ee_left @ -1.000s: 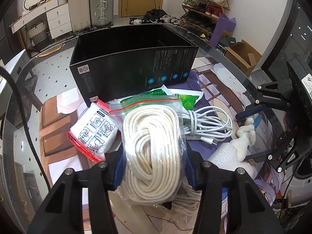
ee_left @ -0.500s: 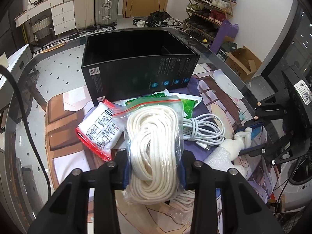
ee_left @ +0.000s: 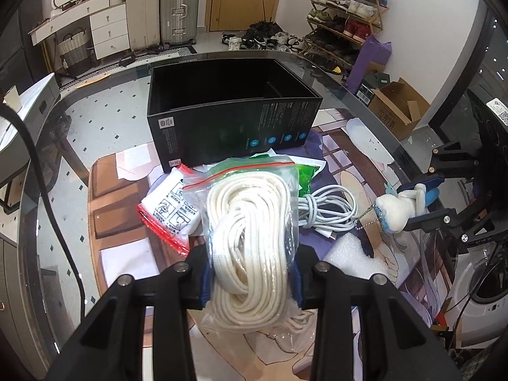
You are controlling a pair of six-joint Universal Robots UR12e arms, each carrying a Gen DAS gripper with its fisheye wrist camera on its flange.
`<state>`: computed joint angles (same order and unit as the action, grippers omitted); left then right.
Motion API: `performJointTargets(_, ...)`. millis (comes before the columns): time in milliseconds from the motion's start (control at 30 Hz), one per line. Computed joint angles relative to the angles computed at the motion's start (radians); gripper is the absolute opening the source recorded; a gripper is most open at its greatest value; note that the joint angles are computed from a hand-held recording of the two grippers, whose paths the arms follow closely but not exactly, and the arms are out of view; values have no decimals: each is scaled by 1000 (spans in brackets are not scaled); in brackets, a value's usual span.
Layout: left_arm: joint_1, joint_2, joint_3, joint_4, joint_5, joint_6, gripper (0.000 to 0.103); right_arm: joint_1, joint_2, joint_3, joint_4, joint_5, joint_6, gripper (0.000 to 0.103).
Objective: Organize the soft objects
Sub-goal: 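Close the left tool on the rope bag while the right tool grips the plush toy, then carry the rope bag with the left tool while the right tool carries the plush into the black box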
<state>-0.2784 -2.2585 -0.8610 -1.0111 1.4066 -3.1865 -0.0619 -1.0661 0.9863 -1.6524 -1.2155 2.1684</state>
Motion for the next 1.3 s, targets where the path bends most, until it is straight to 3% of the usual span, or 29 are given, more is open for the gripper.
performJointTargets(500, -13, -1, 23, 39, 94, 12, 36, 28, 35, -61, -90, 38, 134, 35)
performJointTargets(1300, -6, -45, 131, 94, 167, 9, 36, 37, 105, -197, -154, 60, 271, 35)
